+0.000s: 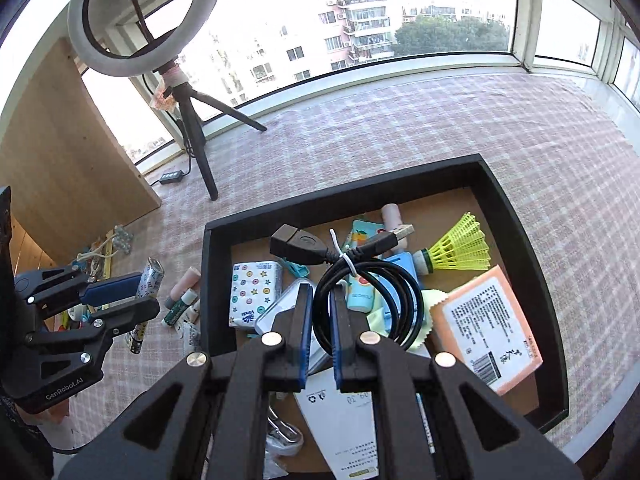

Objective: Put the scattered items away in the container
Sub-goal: 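Carry the cable and lighter into the black tray and release both, then move both open tools back toward the remaining lotion tubes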

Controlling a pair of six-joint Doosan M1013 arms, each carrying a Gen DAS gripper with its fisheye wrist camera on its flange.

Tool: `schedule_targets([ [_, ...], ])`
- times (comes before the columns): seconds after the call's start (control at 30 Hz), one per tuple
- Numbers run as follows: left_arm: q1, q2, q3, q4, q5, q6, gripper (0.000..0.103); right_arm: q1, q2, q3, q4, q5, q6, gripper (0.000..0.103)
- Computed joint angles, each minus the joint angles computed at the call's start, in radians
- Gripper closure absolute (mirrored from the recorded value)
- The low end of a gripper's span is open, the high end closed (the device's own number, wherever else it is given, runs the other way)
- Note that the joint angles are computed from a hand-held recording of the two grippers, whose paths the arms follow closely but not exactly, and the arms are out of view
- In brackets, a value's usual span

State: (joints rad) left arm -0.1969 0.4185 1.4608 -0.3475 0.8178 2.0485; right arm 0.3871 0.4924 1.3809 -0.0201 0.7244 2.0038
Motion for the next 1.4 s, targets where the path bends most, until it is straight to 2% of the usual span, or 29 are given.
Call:
schedule_targets([
  [0.1,-0.040,0.005,-0.013,-0.004,-0.008,0.001,0.081,-0.023,-0.020,0.031,-0.051,0.000,0.049,0.094],
  [0.13,-0.054,0.006,-0.015,0.017,-0.014,-0.016,0.068,-0.028,-0.025,0.038,-0.068,0.003,0.056,0.094],
  [0.17,-0.066,0.008,-0.018,0.040,-0.018,-0.037,0.044,-0.029,-0.029,0.043,-0.106,0.011,0.092,0.088],
  [0.2,-0.074,0.006,-0.014,0.041,-0.030,-0.043,0.038,-0.028,-0.031,0.045,-0.136,0.018,0.126,0.082],
  [0.23,-0.078,0.004,-0.009,0.033,-0.038,-0.038,0.039,-0.030,-0.036,0.052,-0.144,0.010,0.138,0.069],
  [0.27,-0.081,0.001,-0.006,0.035,-0.040,-0.041,0.040,-0.031,-0.044,0.062,-0.146,-0.009,0.144,0.066],
  [0.4,-0.079,-0.011,0.011,0.064,-0.055,-0.069,0.041,-0.019,-0.047,0.061,-0.163,-0.026,0.144,0.066],
  [0.53,-0.053,-0.023,0.032,0.078,-0.066,-0.094,0.043,-0.003,-0.036,0.041,-0.134,-0.033,0.106,0.065],
  [0.7,-0.001,-0.033,0.062,0.127,-0.078,-0.139,0.044,0.025,-0.021,0.015,-0.084,-0.044,0.060,0.065],
  [0.9,0.072,-0.017,0.073,0.210,-0.068,-0.218,0.048,0.063,0.016,-0.032,0.055,-0.028,-0.069,0.065],
  [1.2,0.169,-0.019,0.110,0.189,-0.062,-0.230,0.051,0.124,0.074,-0.100,0.198,0.005,-0.214,0.065],
  [1.4,0.223,-0.055,0.189,0.228,-0.087,-0.314,0.051,0.153,0.117,-0.152,0.244,0.046,-0.277,0.065],
])
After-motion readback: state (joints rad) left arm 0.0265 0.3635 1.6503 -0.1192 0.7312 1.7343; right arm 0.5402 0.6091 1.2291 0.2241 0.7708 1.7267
